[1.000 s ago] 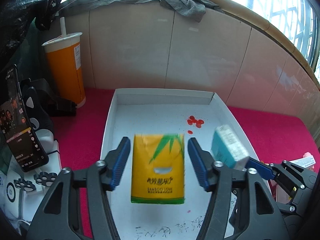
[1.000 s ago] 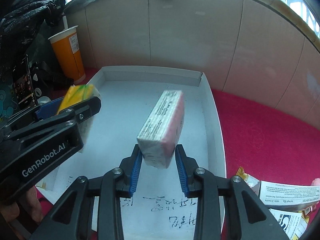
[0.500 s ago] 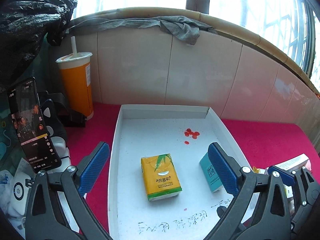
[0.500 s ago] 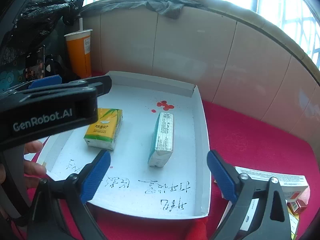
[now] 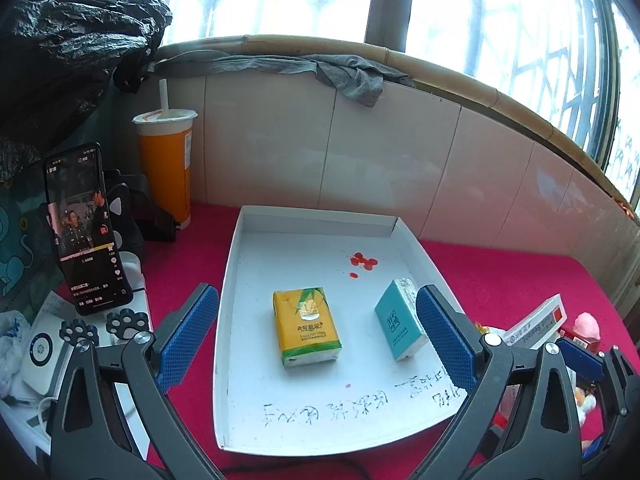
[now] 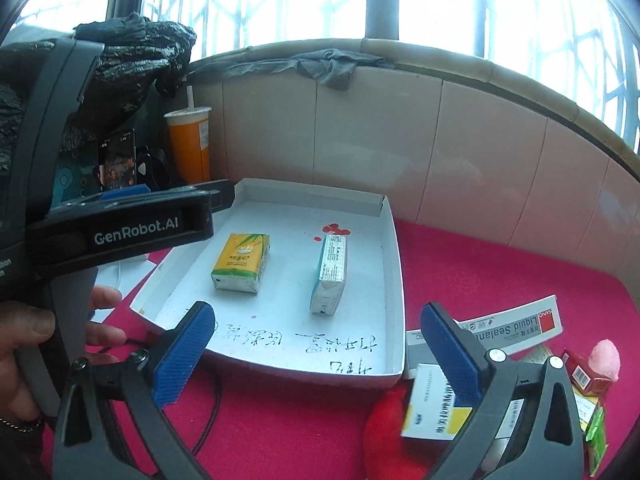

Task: Organize objects
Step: 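Move both open grippers back to the plush toys on the table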

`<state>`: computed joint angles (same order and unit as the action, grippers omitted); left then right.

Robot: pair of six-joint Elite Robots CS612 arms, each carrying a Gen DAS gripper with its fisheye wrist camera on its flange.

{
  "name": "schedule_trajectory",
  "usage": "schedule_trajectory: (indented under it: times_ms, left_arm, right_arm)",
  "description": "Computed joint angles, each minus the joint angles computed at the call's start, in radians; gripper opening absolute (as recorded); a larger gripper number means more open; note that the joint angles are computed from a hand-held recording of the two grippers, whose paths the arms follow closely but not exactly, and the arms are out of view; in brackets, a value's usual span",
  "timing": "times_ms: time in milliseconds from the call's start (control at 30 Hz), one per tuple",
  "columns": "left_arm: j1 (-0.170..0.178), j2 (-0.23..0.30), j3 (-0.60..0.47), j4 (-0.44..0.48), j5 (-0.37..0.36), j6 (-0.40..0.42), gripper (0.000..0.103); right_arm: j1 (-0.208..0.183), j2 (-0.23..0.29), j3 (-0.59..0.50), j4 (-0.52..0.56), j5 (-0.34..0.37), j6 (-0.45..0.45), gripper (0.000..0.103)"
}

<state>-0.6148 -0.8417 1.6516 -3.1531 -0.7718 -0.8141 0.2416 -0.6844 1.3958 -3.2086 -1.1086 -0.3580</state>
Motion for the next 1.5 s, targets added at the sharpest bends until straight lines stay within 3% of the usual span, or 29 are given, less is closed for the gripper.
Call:
schedule_trajectory:
  times_ms: [133, 233, 500, 667, 800, 933, 1033, 1100, 1300, 1500]
  left_arm:
    - [-0.020, 0.001, 0.010, -0.059, -0.001, 0.035, 0.100]
    - [-0.032, 0.011, -0.002, -0.102, -0.046, 0.097, 0.100]
    - [-0.050, 0.052, -0.057, -0.139, -0.286, 0.273, 0.100]
    - [-0.056, 0.080, -0.098, -0.041, -0.423, 0.297, 0.100]
    - [-0.063, 0.100, -0.130, 0.066, -0.473, 0.240, 0.100]
    - [-0.070, 0.122, -0.163, 0.119, -0.536, 0.222, 0.100]
    - [-0.082, 0.130, -0.181, 0.141, -0.490, 0.248, 0.100]
    - [-0.081, 0.133, -0.191, 0.148, -0.469, 0.230, 0.100]
    - [-0.062, 0.143, -0.199, 0.197, -0.491, 0.128, 0.100]
    - [-0.052, 0.131, -0.162, 0.143, -0.499, 0.088, 0.100]
  right_arm:
    - [-0.033, -0.022, 0.050, -0.075, 0.050, 0.066, 0.103]
    - [-0.060, -0.033, 0.072, -0.127, 0.058, 0.155, 0.103]
    - [-0.146, -0.060, 0.120, -0.214, -0.004, 0.375, 0.103]
    - [-0.195, -0.061, 0.136, -0.174, -0.054, 0.439, 0.103]
    - [-0.219, -0.055, 0.144, -0.101, -0.025, 0.405, 0.103]
    - [-0.210, -0.053, 0.154, -0.029, 0.005, 0.260, 0.103]
    - [-0.192, -0.043, 0.144, 0.033, -0.012, 0.177, 0.097]
    - [-0.185, -0.034, 0.127, 0.077, -0.012, 0.156, 0.090]
    - [-0.177, -0.007, 0.072, 0.189, 0.014, 0.160, 0.088]
    - [-0.164, 0.019, 0.018, 0.279, 0.011, 0.162, 0.084]
